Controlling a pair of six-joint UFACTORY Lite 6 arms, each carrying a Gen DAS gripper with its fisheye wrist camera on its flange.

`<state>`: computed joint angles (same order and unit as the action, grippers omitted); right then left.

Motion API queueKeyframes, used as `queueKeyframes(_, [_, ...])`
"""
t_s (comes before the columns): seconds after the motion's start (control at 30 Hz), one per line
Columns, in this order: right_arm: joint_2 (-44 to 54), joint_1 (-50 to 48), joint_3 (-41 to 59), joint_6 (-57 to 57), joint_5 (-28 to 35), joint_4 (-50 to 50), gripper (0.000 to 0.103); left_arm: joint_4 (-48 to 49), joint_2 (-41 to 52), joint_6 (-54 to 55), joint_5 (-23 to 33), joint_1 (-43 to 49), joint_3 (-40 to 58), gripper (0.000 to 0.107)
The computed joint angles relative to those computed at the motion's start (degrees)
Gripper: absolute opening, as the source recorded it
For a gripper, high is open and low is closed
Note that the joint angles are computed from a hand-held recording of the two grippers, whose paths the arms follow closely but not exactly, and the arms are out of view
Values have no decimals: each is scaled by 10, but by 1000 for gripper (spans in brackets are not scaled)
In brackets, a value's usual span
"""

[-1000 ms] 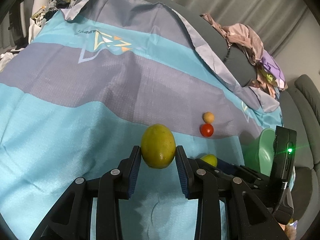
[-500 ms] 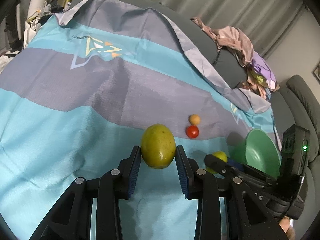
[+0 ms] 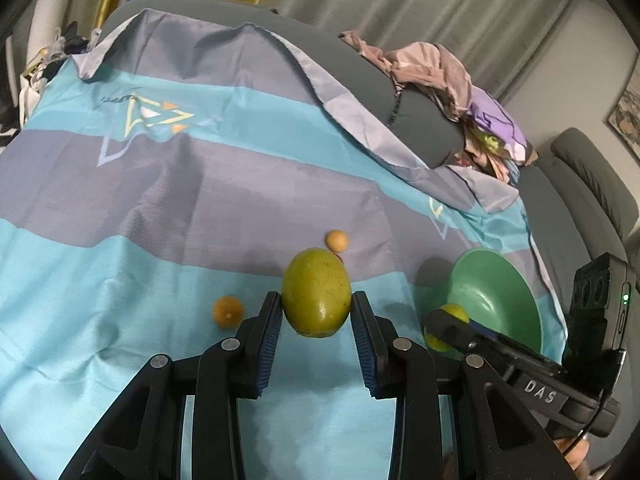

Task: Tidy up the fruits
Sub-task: 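Carry both held fruits over the green bowl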

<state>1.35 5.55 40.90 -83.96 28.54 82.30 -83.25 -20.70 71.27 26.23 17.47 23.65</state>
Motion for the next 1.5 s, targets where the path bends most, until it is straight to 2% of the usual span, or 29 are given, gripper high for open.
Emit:
queueKeyframes(0.3, [-35,-109,2,13,79,-34,44,-24,-18,-32,-60,-104,7,35])
queueKeyframes(0.4, [-40,-156,7,12,116,-47,44,-55,-18,-20,-78,-142,13,35])
queueKeyframes(0.67, [-51,-214,13,6,154,-54,44,-154,19,36,-108,-229,45,35])
queueKeyframes(1.1, [-32,-277,44,2,171,-80,44,-280,72,127,-126,-312,84,35])
queueKeyframes(1.5, [-23,-302,56,-10,157,-88,44,-325,115,162,-133,-363,130,35])
